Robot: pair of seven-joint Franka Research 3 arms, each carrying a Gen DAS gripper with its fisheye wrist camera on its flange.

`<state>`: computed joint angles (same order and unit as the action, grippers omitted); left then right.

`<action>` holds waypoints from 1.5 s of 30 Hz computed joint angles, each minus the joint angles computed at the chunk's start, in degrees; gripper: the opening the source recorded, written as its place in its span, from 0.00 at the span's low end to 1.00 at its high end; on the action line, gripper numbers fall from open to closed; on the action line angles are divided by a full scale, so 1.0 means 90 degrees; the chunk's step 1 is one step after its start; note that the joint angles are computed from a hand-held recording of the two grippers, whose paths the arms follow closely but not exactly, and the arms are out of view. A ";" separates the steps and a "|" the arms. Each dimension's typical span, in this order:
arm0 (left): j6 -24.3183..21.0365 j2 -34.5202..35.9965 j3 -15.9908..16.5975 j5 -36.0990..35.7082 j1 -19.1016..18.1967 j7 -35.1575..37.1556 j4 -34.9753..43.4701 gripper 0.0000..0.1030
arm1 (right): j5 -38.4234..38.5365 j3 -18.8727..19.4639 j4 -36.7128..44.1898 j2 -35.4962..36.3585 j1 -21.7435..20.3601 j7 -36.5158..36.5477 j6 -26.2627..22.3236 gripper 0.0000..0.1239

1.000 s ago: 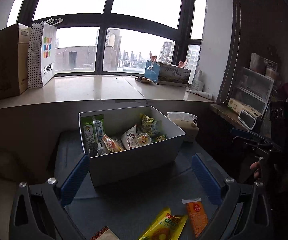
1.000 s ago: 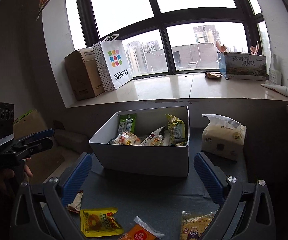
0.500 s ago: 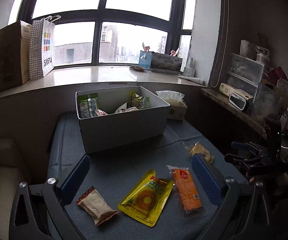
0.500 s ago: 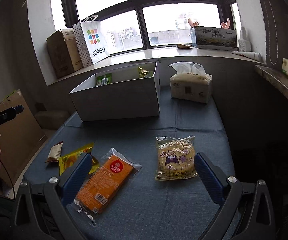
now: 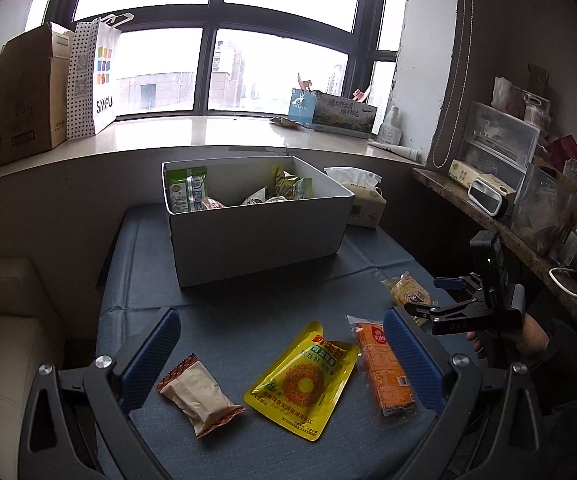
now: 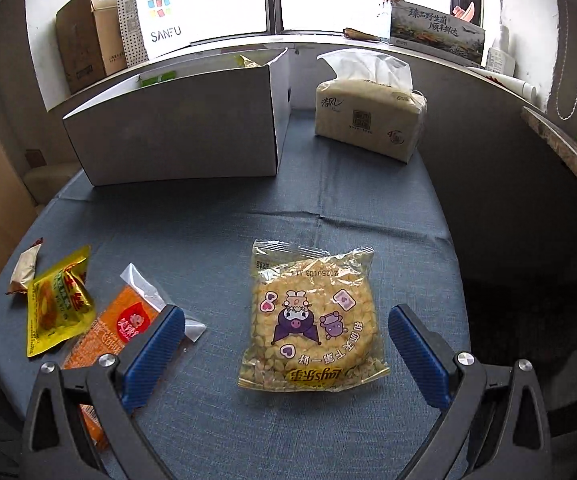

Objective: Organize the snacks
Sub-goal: 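Grasp the round yellow cracker bag with the right gripper while the left grasps the yellow pouch, then lower both packets into the white box and open both grippers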

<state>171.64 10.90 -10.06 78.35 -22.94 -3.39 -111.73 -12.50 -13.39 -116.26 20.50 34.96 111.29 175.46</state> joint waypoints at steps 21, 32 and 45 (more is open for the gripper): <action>0.0283 0.0710 -0.0795 -0.3167 0.0626 0.3643 -0.0001 1.00 | 0.1302 0.1440 -0.0442 -0.0327 -0.1258 -0.1091 0.0187 0.61; -0.1358 0.2751 -0.2491 -0.5685 0.1434 0.7984 0.1667 1.00 | 0.1585 0.1090 -0.1376 -0.1355 -0.0691 -0.1425 0.0828 0.61; -0.1564 0.2763 -0.1024 -0.6125 0.0231 0.8328 0.2119 0.55 | 0.1563 0.1252 -0.1480 -0.1344 -0.0828 -0.1386 0.0755 0.61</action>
